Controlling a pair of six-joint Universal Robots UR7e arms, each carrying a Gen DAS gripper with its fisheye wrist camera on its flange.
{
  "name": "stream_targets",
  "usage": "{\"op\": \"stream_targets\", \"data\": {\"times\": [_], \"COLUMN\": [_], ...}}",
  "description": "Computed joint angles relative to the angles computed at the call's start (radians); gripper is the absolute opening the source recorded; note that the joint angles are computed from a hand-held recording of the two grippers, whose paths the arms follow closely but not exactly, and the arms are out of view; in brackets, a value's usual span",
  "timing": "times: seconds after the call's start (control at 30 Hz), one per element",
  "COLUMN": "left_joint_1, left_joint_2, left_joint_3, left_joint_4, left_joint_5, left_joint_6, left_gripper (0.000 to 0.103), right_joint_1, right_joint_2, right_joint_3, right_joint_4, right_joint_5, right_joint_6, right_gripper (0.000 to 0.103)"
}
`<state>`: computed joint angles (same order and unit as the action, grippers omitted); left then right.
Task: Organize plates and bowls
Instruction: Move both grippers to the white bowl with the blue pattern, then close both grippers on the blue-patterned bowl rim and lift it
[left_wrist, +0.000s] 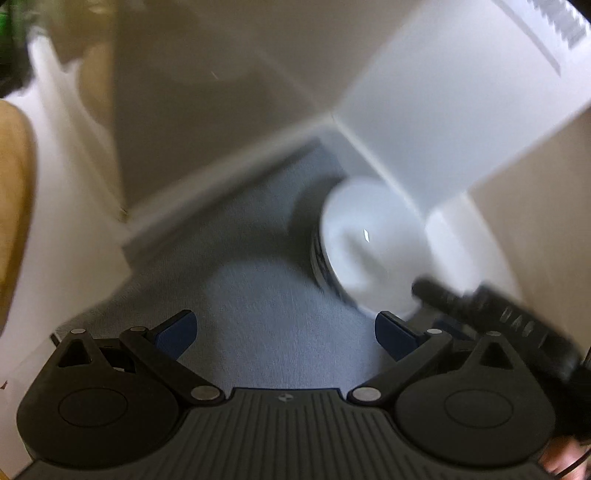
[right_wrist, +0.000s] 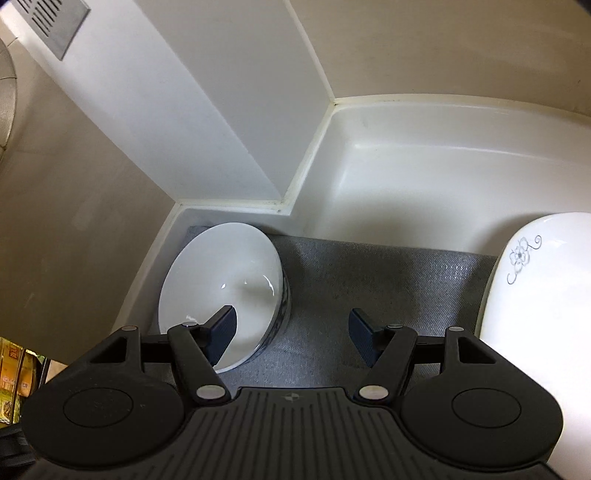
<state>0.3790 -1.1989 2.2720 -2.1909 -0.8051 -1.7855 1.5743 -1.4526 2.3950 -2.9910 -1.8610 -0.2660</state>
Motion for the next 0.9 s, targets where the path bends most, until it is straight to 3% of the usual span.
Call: {"op": "stream_targets", "data": {"times": [0.13,0.33,0.63,0.7,0.73,0.77,0.8,0.83,0.87,0.9], "left_joint_1": [0.009,0.051,0.1,0.114,0.116,0.118,0.116,0.113,0.123,0.131], "left_joint_2": [0.034,0.089,0.129,0.146,0.149,0.153,0.155,0.156,0.154,0.148], "left_joint_3": [0.002,-0.005,-0.032,-0.041,-0.038,-0.037,-0.038,-0.033,-0.021,0.0], "left_joint_4": [-0.024,-0.046,-0.1,-0.136,-0.164,-0.183,-0.18,-0.191,-0.243,-0.323], "left_joint_5": [0.071,0.114,0.106,0.109,0.108,0.106,0.108,0.114,0.105,0.071], "left_joint_6": [-0.096,-0.189,-0.11,-0.048,-0.022,-0.011,-0.018,-0.012,0.033,0.08], "left_gripper": [0.102,0.102,0.103,0.102,0.102,0.095,0.087,0.065,0.036,0.025], "right_joint_1": [0.001,0.004,0.001,0.003,0.001,-0.001,-0.003,-0.008,-0.004,0.004], "right_joint_2": [0.042,0.098,0.16,0.174,0.176,0.178,0.177,0.17,0.169,0.173], "right_joint_3": [-0.008,-0.003,-0.01,-0.008,-0.005,-0.004,-0.005,-0.009,-0.01,-0.014], "right_joint_4": [-0.03,-0.115,-0.168,-0.193,-0.204,-0.207,-0.199,-0.172,-0.164,-0.161], "right_joint_5": [-0.011,-0.043,-0.068,-0.07,-0.065,-0.056,-0.045,-0.024,-0.028,-0.042], "right_joint_6": [0.007,0.014,0.008,-0.009,-0.022,-0.039,-0.053,-0.064,-0.064,-0.065], "right_gripper": [0.07,0.07,0.07,0.069,0.06,0.049,0.025,0.013,0.012,0.011]}}
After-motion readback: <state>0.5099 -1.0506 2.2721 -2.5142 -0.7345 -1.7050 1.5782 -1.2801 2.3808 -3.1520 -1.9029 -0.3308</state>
